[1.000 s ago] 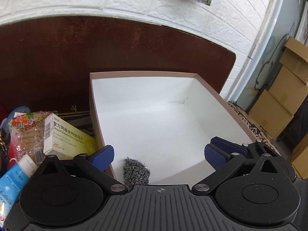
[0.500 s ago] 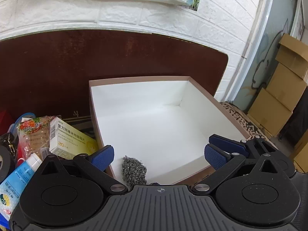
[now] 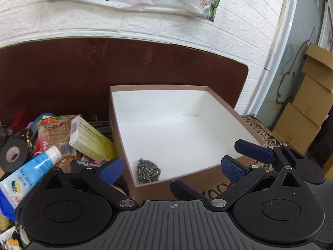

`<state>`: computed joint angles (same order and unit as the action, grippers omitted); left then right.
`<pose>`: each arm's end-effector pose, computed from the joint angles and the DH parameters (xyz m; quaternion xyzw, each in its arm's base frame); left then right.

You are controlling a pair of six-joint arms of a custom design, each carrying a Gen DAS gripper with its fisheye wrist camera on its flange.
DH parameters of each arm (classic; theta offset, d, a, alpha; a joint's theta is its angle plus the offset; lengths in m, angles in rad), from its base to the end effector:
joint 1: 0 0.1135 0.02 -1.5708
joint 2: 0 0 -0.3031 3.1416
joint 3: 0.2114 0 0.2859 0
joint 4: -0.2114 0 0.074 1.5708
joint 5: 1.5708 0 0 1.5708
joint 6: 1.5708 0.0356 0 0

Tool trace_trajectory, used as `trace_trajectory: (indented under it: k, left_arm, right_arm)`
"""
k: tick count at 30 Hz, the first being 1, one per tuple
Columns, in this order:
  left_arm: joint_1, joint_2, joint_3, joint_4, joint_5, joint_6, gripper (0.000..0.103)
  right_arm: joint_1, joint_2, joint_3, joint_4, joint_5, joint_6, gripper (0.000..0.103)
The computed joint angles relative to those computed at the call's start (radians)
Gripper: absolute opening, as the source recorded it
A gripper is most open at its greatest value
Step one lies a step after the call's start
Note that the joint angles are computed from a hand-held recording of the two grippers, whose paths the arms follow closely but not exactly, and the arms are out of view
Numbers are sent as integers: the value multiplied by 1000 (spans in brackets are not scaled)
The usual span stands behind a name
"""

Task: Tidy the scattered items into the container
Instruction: 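Withdraw the left gripper from the box toward the car key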

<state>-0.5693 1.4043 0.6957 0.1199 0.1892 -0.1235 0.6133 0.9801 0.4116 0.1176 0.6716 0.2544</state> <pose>0.2589 -0.1736 0.2155 0.2375 0.8463 -0.2377 0.4133 0.1851 0.1032 0.2209 0.0294 0.8184 -0.0425 0.5724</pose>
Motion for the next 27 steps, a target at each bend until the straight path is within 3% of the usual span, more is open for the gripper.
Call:
trace_trajectory:
  k: [9,19,27]
  left_arm:
    - [-50,-156,-135,-21,-120,-30,103]
    - [-20,-368,-294,-86,-100,-80,103]
    - [50,-545,-429,-142,-48,-78,103]
  right_arm:
    - [214,-35,-15,-71,171,79,103]
    - [470,93,23,-157,365,271,103]
    - [622,249,81,-264,424,494,103]
